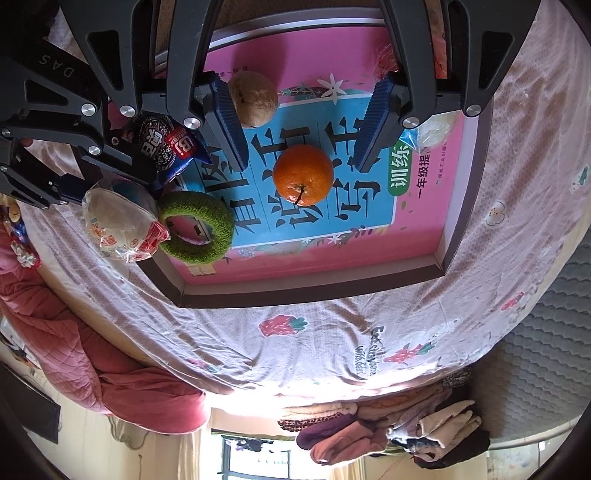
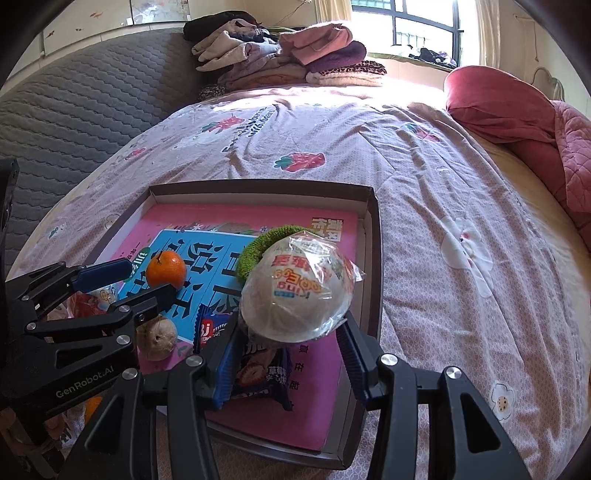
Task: Organize objects
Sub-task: 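Lower the mandarin onto the book and open the left tool while the right tool releases the package, then move the left tool to the beige mesh bag while the right tool approaches the other mandarin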
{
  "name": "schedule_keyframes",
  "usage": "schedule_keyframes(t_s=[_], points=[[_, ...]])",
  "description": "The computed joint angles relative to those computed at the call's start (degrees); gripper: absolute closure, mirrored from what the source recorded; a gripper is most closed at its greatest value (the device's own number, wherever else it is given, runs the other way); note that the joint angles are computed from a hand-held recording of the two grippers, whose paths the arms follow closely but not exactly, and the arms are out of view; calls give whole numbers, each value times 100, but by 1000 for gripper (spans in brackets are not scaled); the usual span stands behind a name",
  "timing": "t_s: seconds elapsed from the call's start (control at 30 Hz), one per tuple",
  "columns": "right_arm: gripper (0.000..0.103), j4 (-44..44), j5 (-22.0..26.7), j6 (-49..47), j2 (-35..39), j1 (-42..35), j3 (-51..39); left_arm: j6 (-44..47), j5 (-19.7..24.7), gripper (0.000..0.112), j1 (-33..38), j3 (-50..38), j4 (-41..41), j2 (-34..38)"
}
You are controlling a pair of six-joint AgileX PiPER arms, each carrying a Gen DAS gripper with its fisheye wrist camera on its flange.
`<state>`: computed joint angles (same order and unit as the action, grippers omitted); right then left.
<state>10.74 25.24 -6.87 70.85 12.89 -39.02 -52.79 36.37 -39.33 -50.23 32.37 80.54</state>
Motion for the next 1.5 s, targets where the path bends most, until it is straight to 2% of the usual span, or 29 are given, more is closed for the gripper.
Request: schedule_keyframes(t_s=[0.43,0.7,0.97,1.2,1.4,1.5], points=[[53,-461,194,442,-497,64,-75,-67,419,49,-294,-22,77,-567],[53,-568,371,534,-824,54,-120,-208,852,48,-527,33,207,-1057],[53,-722,711,802,-1541,304,-199,-430,1405,48,-926,79,402,-1706],[49,-1852,1065,2337,-2190,1441,-304,-629,1908,45,-1320,195,579,-2320],[46,-3895,1609,4784,-2443,3243,-345,-768,2369,44,-1631,329,707,-2807],[44,-4507,1899,5634,-2492,3983,-313,-887,2627,43,-1822,401,811,-3046]])
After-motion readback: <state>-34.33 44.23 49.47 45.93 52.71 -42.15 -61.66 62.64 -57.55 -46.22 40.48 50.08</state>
